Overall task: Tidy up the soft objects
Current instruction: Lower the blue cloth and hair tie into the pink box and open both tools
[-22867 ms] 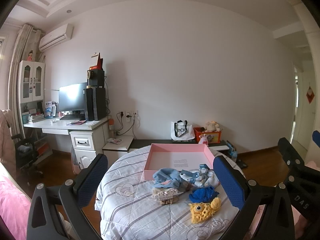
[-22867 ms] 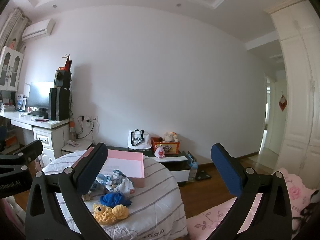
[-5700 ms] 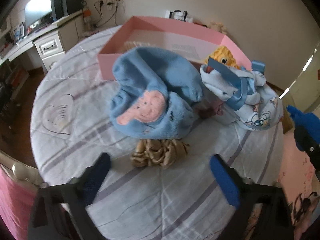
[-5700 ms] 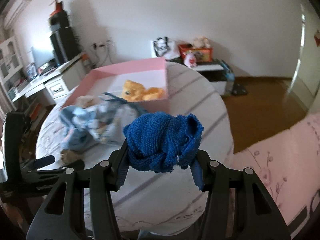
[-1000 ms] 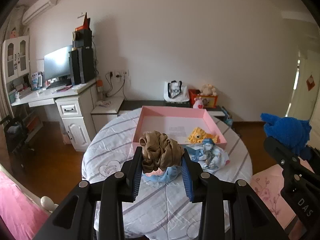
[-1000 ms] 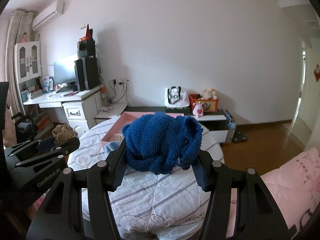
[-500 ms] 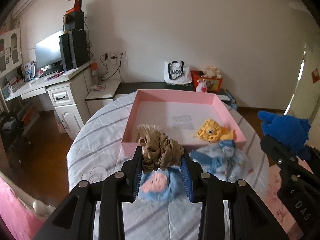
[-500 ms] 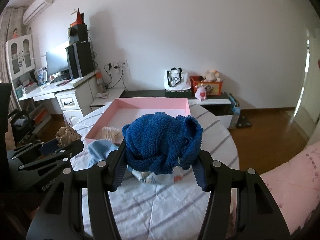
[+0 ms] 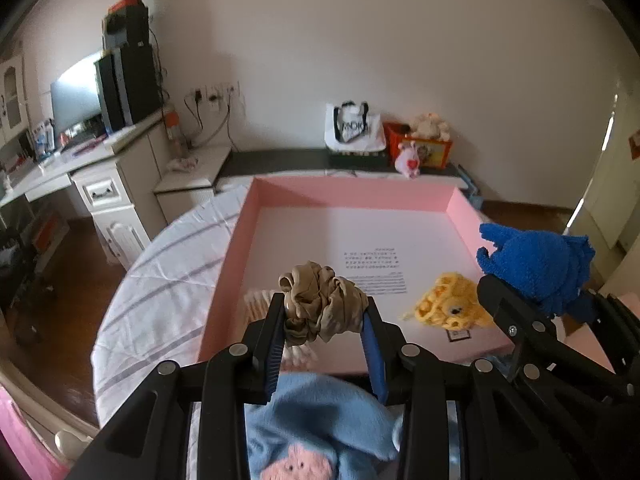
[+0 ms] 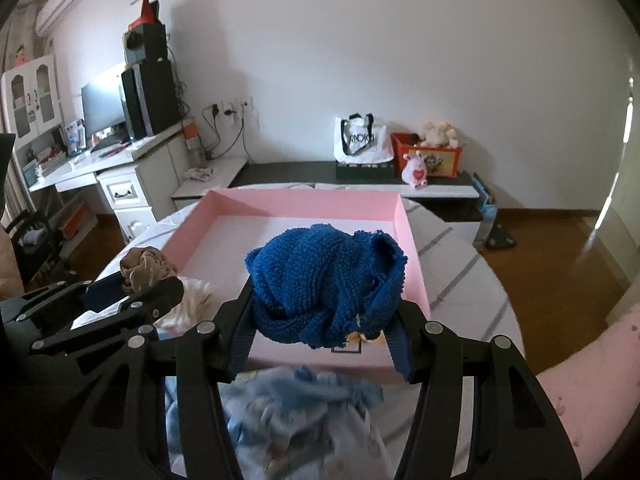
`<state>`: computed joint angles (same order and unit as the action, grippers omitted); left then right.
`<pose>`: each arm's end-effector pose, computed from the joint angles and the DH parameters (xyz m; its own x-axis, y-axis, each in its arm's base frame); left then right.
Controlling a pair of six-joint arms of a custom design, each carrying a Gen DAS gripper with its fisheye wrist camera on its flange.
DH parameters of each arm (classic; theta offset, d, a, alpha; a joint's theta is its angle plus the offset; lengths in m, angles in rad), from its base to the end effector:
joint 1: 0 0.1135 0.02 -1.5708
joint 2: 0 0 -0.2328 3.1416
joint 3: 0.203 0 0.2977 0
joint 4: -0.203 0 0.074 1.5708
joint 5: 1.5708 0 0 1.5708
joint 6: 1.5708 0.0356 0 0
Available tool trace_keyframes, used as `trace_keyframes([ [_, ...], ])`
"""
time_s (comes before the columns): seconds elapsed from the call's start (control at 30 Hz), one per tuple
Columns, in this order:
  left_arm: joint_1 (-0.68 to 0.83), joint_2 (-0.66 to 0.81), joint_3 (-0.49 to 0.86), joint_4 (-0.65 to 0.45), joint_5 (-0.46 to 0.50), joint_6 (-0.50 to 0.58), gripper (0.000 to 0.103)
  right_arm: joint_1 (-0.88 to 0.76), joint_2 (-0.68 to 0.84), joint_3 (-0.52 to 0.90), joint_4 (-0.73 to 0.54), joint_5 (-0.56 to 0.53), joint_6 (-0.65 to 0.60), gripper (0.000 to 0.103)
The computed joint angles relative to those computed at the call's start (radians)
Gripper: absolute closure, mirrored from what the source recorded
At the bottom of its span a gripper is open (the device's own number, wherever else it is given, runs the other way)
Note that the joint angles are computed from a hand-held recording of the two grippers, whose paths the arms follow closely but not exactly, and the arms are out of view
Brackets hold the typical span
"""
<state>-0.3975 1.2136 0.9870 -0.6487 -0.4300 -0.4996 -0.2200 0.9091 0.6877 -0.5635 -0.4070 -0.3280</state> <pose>0.2864 -0.1041 0.2429 -0.6719 -0.1902 -0.7158 -0.2464 0.9688 -0.0260 0.2471 -0.0408 0.2163 -0.6295 -0.1624 -0.7599 -0.2912 0.9560 0.0370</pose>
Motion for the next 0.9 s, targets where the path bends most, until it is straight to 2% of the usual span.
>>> trace_keyframes([
  [0.3,0.129,0.278,0.179,0.077,0.127,0.084,0.07,0.033,0.18,0.038,0.07,0.046,0.021,0.046],
  [0.43,0.16,0.337,0.226,0.086,0.138,0.097,0.062,0.035,0.198,0.044,0.084,0.059,0.032,0.042],
  [0.5,0.172,0.333,0.213,0.101,0.133,0.096,0.056,0.047,0.182,0.035,0.092,0.085,0.051,0.033],
  [0.63,0.158,0.3,0.162,0.123,0.096,0.066,0.039,0.034,0.165,0.025,0.099,0.094,0.066,0.023],
  [0.7,0.142,0.283,0.139,0.125,0.074,0.047,0.034,0.029,0.165,0.024,0.102,0.097,0.071,0.019],
  [0.9,0.115,0.236,0.085,0.122,0.046,0.02,0.03,0.028,0.166,0.024,0.105,0.105,0.073,0.016],
])
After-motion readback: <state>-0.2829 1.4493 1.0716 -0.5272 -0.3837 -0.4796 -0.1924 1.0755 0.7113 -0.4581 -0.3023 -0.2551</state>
